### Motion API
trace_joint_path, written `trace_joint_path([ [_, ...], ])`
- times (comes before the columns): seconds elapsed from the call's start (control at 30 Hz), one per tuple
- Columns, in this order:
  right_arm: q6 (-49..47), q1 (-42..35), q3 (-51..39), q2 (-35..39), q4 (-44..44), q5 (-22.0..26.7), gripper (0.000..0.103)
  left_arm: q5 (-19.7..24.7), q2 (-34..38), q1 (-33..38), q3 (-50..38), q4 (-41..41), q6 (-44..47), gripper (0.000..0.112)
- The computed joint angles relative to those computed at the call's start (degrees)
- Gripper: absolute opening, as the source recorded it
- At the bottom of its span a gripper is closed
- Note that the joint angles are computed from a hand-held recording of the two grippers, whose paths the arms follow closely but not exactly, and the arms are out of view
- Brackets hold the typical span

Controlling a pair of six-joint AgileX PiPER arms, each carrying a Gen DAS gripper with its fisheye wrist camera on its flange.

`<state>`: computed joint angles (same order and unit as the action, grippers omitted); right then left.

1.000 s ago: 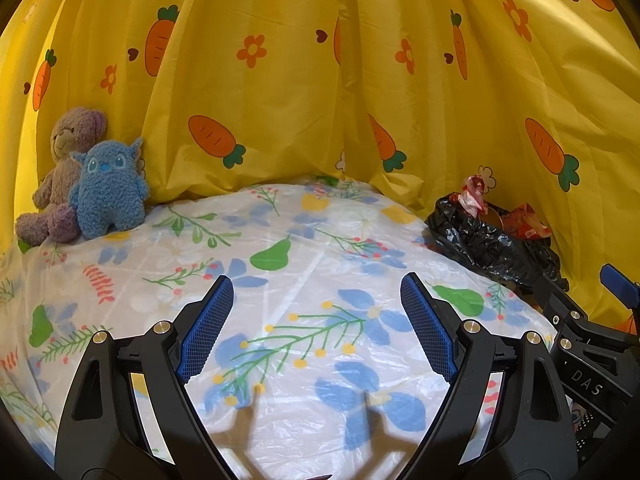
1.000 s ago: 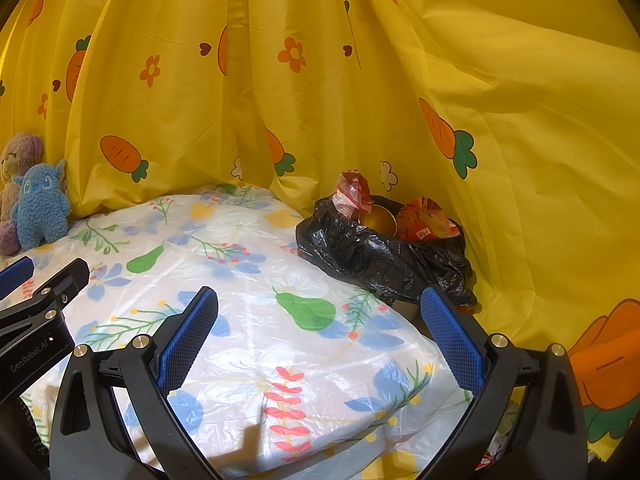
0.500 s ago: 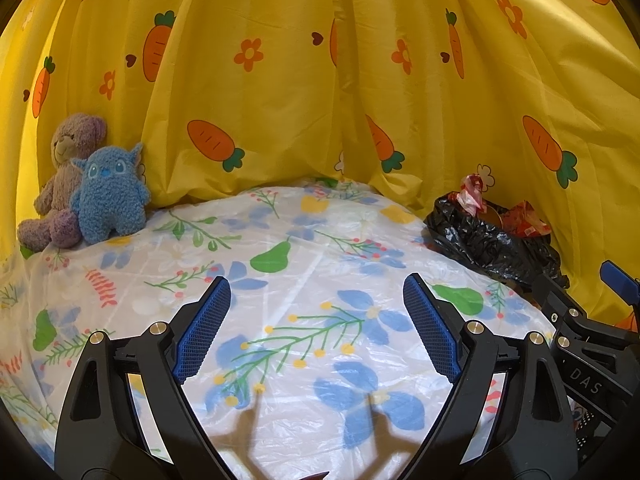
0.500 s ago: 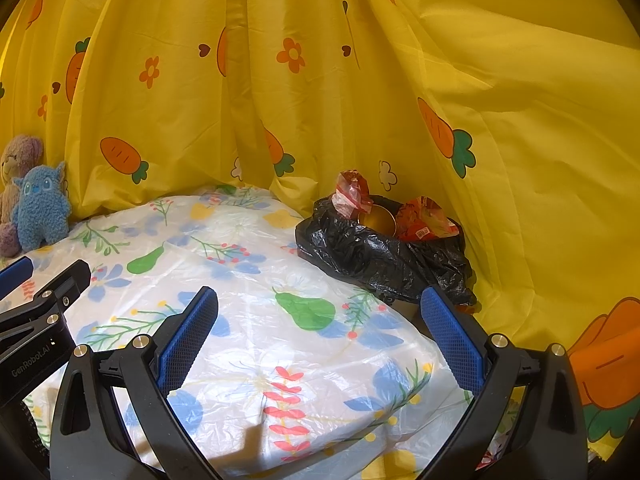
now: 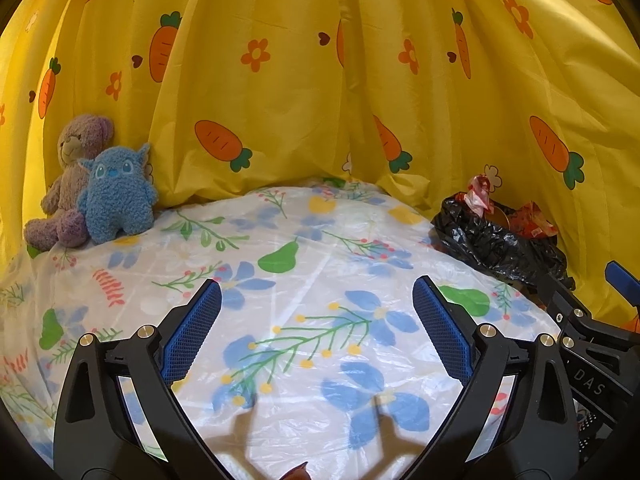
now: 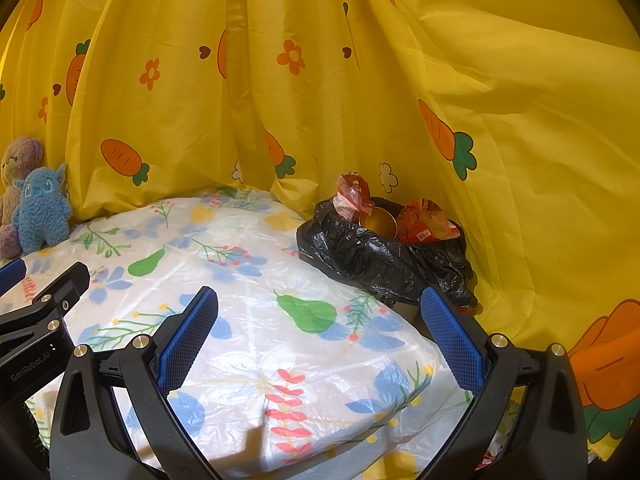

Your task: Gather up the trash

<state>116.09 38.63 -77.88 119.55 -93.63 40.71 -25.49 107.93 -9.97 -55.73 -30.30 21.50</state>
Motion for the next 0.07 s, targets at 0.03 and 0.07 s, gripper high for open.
trace_joint_path([
  [0.03,-0.01,0.02,-0.02,0.02,0.05,0.00,0.097,0.60,0.12,0.10,-0.38,-1.23,0.93,0.095],
  [0.07,0.01,0.06,-0.05,0.02,0.10,0.09,0.097,1.28,0.25,0.22,-0.77,-2.40,1.75,0.095],
])
